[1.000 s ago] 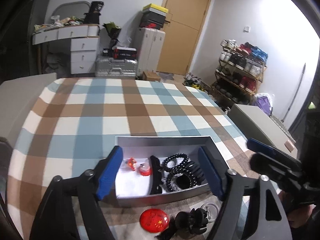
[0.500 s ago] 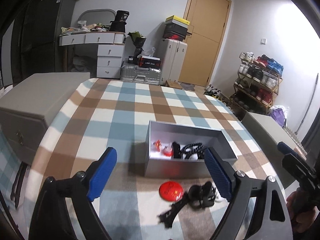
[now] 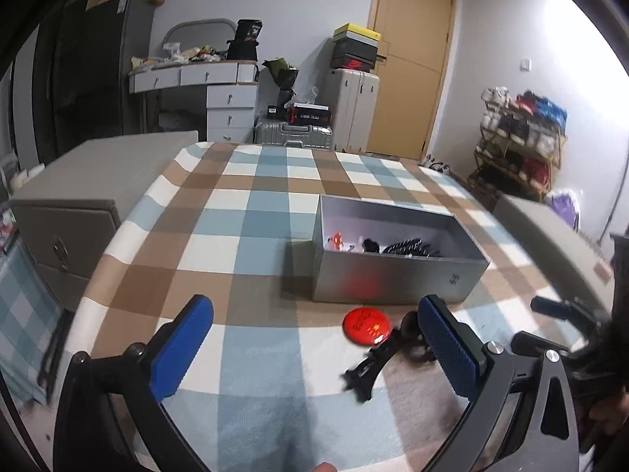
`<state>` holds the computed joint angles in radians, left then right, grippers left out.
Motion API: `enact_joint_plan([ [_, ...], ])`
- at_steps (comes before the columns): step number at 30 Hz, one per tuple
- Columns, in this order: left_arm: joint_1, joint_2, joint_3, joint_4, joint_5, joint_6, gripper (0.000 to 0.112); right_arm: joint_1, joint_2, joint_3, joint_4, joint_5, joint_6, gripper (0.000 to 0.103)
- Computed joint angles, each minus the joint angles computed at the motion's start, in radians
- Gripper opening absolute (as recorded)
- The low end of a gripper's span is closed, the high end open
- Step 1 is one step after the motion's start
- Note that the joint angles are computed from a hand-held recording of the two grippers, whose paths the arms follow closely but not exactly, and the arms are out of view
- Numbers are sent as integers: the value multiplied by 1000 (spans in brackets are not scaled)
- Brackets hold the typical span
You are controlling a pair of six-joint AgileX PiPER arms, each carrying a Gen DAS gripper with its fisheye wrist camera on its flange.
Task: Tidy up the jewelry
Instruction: 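Lower the right gripper onto the white round badge and close it, then grasp the red 'China' badge with the left gripper while the right gripper holds the white badge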
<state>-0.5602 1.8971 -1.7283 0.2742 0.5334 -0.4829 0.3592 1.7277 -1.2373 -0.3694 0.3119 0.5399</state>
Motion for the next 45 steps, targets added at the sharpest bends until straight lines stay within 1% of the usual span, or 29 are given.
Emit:
enact_joint_plan([
  [1,-2,-7,15,11,-5,-4,102,14,27,-35,-41,56,20,102],
  [4,-6,-17,40,28,-2,-13,102,50,83,-102,-134,155,73,101],
  [6,-8,-26,58,58,-2,-36,102,64,108,-130,-133,172,48,100],
  [7,-7,-29,66,65,0,-43,102,69,119,-145,-142,187,49,95],
  [8,-4,-32,73,62,1,-43,102,79,135,-164,-168,213,63,91],
  [10,7,-40,90,34,3,-21,102,104,177,-220,-225,302,95,88],
  [12,9,-45,103,47,6,-35,102,111,192,-238,-233,319,90,87],
  [15,13,-57,126,66,6,-58,102,104,205,-255,-187,311,42,81],
  [17,22,-65,134,49,3,-45,102,99,214,-274,-154,314,16,77],
  [22,28,-62,118,26,34,-28,101,88,246,-335,-65,330,-67,70],
  [24,25,-63,115,31,35,-30,101,75,241,-331,5,310,-118,61],
  [25,21,-66,116,41,37,-35,101,70,240,-327,37,297,-144,54],
  [27,13,-67,114,60,41,-45,102,69,231,-306,44,268,-164,49],
  [28,13,-65,111,55,41,-38,102,67,224,-293,60,250,-186,41],
  [33,6,-47,75,75,62,-24,102,52,201,-256,94,217,-214,40],
  [36,10,-7,6,40,101,29,102,22,168,-209,148,175,-233,40],
  [38,30,39,-70,-96,144,165,102,-6,140,-171,230,140,-282,40],
  [39,37,71,-125,-160,187,230,101,-18,126,-150,271,124,-306,40],
  [40,43,106,-186,-204,235,268,101,-29,111,-129,305,110,-325,40],
  [41,48,125,-218,-241,250,295,101,-36,100,-111,327,98,-336,40],
  [42,45,147,-253,-245,260,299,101,-40,92,-96,340,93,-343,40],
  [43,35,157,-269,-213,265,275,101,-42,86,-85,349,91,-349,40],
  [44,23,180,-308,-172,293,250,101,-42,79,-74,348,85,-347,40],
  [45,15,215,-365,-152,338,245,101,-41,71,-62,347,77,-346,40],
])
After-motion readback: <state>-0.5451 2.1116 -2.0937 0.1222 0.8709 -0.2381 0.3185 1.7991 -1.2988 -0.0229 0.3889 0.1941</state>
